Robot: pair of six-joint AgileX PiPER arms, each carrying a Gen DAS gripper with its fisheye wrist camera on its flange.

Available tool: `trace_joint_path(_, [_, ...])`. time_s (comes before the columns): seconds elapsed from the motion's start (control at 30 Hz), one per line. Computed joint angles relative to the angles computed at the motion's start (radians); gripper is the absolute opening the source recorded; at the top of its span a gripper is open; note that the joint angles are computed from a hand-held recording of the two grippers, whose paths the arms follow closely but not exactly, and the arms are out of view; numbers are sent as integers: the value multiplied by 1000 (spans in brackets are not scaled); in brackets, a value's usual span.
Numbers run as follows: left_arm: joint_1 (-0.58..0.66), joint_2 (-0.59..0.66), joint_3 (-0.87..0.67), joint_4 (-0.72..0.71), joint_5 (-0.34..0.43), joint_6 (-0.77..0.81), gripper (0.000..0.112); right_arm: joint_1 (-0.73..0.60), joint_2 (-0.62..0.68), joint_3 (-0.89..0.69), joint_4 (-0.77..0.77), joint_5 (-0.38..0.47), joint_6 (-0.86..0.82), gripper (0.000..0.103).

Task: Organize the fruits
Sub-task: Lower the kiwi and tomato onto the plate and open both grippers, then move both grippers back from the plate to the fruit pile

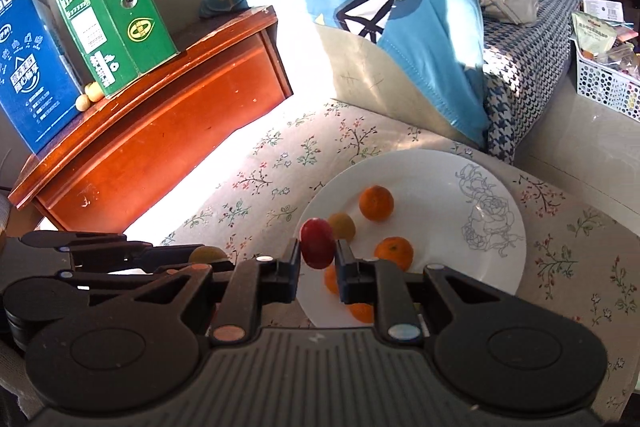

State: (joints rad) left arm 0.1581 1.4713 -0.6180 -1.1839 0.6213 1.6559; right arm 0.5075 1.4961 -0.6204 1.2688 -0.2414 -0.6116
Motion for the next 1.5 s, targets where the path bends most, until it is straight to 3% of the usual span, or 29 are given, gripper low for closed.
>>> trace_joint_path(0.33, [-195, 95, -46, -108, -111, -42, 24, -104, -27, 49, 144, -22, -25, 18])
trace_joint_path(0.63, [-285, 183, -87, -191, -184, -26, 24, -152, 25, 52, 40, 11, 136, 18])
trace_joint_path(0.83, [-313, 200, -94, -224, -189, -16, 25, -160, 53, 50, 8, 10, 201, 22])
trace_joint_path(0.9, [-318, 192, -90, -231, -189, -7, 26, -160, 45, 57, -38, 10, 249, 22])
trace_joint_path(1.03, [-319, 147, -79, -220, -197, -18, 46, -150, 25, 57, -7, -7, 225, 23])
trace_joint_path(1.13, [-316, 110, -86, -149, -222, -105, 54, -144, 12, 59, -24, -8, 238, 23])
trace_joint_path(1.3, [-267, 63, -117, 16, -181, -300, 62, -137, -9, 63, -36, -5, 243, 25])
trace_joint_path(1.5, [-206, 20, -138, 270, -153, -561, 64, -114, -18, 65, -55, 2, 253, 29])
